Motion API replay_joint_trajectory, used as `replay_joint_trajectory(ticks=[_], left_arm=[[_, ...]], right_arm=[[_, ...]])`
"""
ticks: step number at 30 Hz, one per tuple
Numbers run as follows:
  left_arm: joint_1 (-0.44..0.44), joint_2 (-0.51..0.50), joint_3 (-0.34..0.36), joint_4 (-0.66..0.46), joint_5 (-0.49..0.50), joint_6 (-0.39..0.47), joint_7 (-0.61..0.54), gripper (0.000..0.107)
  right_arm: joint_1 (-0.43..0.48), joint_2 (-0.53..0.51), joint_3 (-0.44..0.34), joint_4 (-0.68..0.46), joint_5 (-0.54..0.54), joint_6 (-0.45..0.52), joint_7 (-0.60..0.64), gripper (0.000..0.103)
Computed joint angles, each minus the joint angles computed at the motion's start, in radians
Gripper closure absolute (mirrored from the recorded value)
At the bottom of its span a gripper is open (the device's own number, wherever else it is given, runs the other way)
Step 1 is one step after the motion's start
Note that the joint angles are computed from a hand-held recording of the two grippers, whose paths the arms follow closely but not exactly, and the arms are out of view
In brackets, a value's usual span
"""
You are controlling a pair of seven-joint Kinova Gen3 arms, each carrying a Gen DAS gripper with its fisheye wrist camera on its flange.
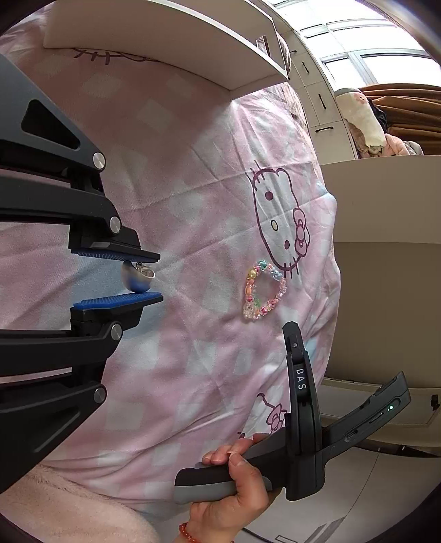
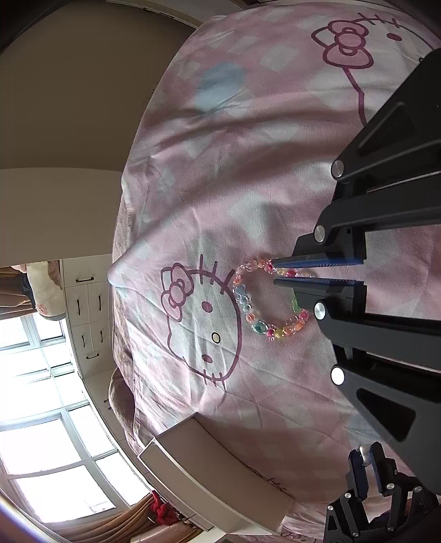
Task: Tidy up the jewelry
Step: 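Close left tool on silver heart charm while right tool closes on multicolour bracelet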
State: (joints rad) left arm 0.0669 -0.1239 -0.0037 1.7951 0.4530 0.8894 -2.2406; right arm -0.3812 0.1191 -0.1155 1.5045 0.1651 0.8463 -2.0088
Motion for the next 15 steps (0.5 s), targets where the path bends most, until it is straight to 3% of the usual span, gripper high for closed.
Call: replay_joint_trajectory(ticks=[11, 14, 15], left_arm=[[-0.04, -0.08, -0.076, -0.013, 0.026, 0.059, -0.027, 0.085], [-0.055, -0.098, -0.092, -0.014, 0.011, 0.066, -0.028, 0.085], [-0.058, -0.103, -0.1, -0.013, 0.009, 0.07, -0.031, 0.085]], right_arm=[[-0.038, -0.025, -0.021, -0.103, 0.06, 0.078, -0.031, 0.097], [-0.046, -0.002, -0.017, -0.132, 0.064, 0.114, -0.056, 0.093], [-0.051, 0.007, -0.013, -0.136, 0.072, 0.124, -0.078, 0.08]])
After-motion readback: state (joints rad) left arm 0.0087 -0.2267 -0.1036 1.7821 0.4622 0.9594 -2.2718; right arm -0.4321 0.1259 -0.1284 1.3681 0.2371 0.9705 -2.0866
